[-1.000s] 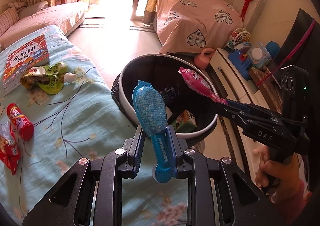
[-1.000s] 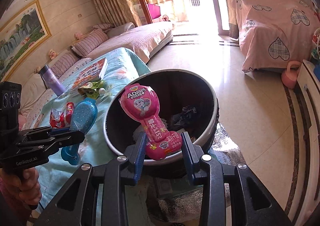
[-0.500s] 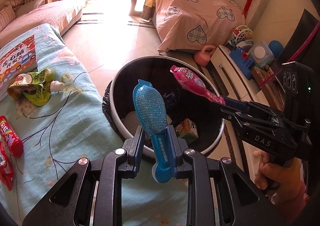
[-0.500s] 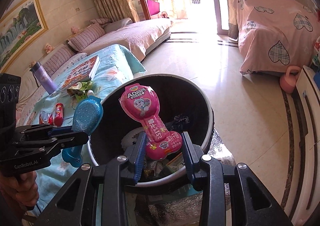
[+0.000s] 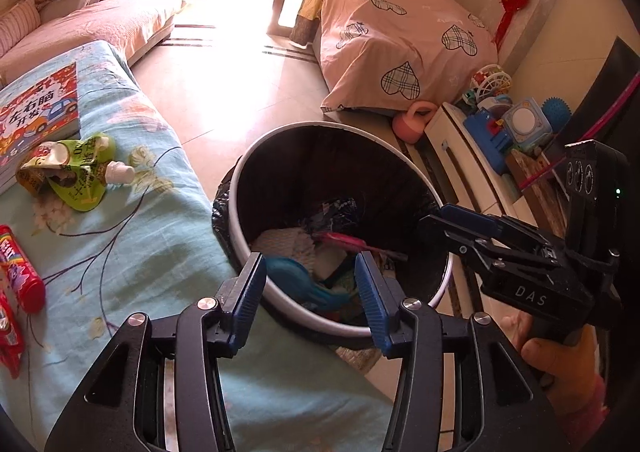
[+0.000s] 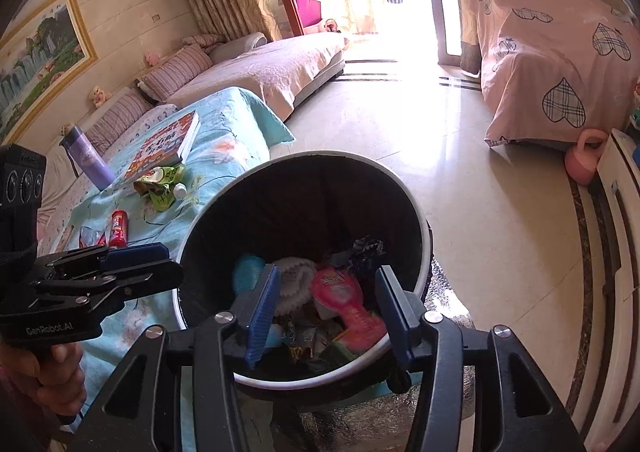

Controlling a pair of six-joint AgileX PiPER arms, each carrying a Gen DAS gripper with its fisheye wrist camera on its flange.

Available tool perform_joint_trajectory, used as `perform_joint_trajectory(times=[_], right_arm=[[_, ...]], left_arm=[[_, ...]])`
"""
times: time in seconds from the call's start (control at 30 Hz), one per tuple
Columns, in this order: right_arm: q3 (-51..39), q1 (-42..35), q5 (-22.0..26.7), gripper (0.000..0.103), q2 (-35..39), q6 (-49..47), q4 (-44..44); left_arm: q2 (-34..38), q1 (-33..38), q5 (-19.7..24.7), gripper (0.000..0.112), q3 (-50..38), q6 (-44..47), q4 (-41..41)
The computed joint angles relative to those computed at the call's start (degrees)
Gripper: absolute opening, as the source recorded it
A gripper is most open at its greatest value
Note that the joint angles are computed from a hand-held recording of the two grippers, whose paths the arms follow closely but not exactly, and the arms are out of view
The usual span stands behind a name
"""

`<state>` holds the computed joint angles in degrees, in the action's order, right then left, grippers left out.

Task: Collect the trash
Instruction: 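Move both open tools away from the bin back over the table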

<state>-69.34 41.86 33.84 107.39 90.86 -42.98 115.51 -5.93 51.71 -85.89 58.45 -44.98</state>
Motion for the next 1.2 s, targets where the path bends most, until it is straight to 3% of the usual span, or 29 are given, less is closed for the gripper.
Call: perform_joint_trajectory(times=[0.17,0.3,0.5,0.67,0.87,1.1,1.2], right_arm=[[1.0,2.5,0.8,0.062,-1.2,6.2,-3.9],[-0.4,6.2,2.5,0.084,-1.2,12.3,-8.7],[-6.6,11.1,3.9,0.095,2.7,15.3,-10.7],[-13.2,13.4,2.6,0.097,7.4,14.2,-8.8],[-24.5,15.0,3.3,0.1,15.5,7.5,-2.3],[-36.9,15.6,4.0,0.1,24.5,0.8,3.2],[-39.9,14.8,2.1,0.1,26.9,-2.0,6.9]], left_arm=[[-3.0,4.2,-1.1,0.049,5.9,5.2,-2.6],[-4.3,9.4,-1.4,0.052,10.2,8.9,-4.2],[-3.8,18.2,0.9,0.052,11.8,10.2,-4.6],[-3.2,25.8,2.2,0.061,12.4,13.6,-5.4],[-0.6,32.4,3.5,0.063,9.4,13.7,-4.8],[1.6,37.3,4.0,0.068,7.2,15.4,-5.2],[2.6,38.1,3.9,0.068,6.0,15.3,-5.2]])
